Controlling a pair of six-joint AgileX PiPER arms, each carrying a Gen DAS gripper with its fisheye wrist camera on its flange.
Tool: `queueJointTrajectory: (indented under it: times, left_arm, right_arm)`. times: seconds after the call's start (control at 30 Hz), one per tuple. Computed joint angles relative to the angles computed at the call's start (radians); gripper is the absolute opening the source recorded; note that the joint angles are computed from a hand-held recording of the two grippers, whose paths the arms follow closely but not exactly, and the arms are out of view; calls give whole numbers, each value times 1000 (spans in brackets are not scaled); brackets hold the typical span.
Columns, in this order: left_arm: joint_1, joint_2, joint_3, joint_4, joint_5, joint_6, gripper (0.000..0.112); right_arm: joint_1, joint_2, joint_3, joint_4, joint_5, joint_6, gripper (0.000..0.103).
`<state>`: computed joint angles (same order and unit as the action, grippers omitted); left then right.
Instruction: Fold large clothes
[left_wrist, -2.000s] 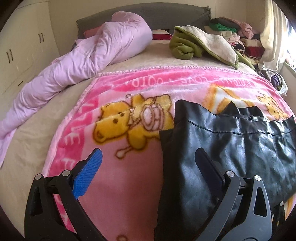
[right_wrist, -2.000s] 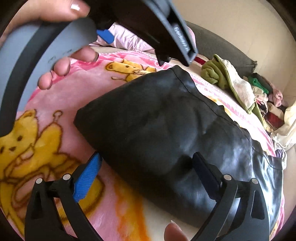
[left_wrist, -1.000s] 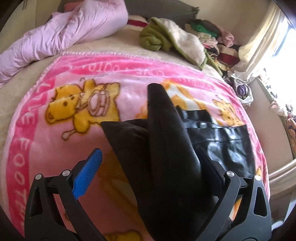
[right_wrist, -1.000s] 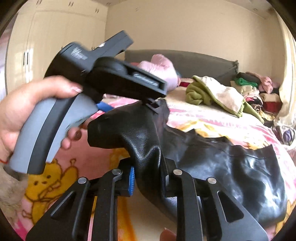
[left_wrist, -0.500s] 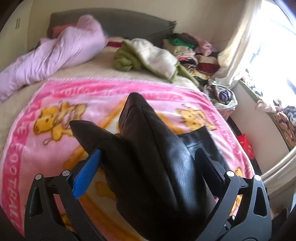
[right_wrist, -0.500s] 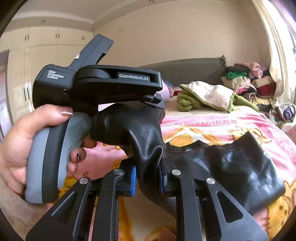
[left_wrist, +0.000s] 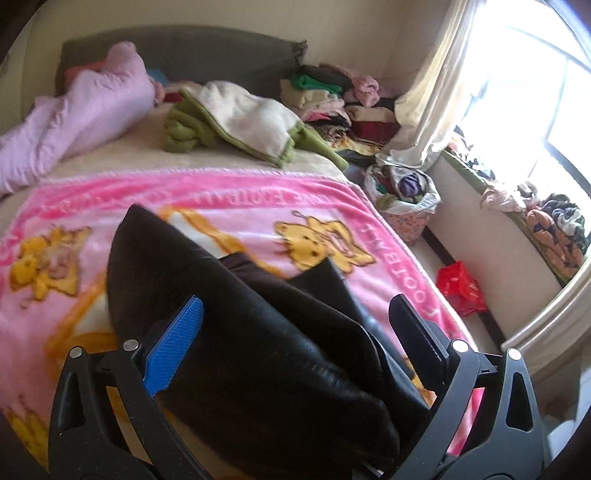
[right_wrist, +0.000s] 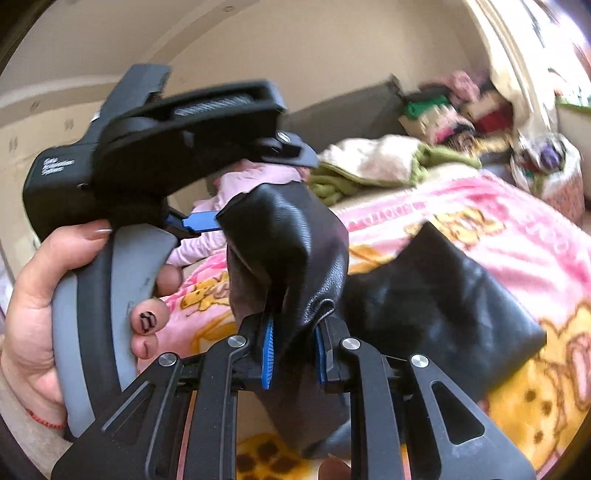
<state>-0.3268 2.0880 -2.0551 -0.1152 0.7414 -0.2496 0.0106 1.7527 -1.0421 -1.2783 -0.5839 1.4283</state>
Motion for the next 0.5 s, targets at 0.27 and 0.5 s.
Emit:
queueJointTrajectory:
  times: [0.27, 0.5]
  left_arm:
    - [-3, 65, -19, -60, -8, -7, 94]
    - [67, -63, 330, -97, -187, 17, 94]
  right_arm:
    - [-191, 168, -58, -86, -179, 175, 16]
    - [-317, 196, -5, -24, -263, 137, 16]
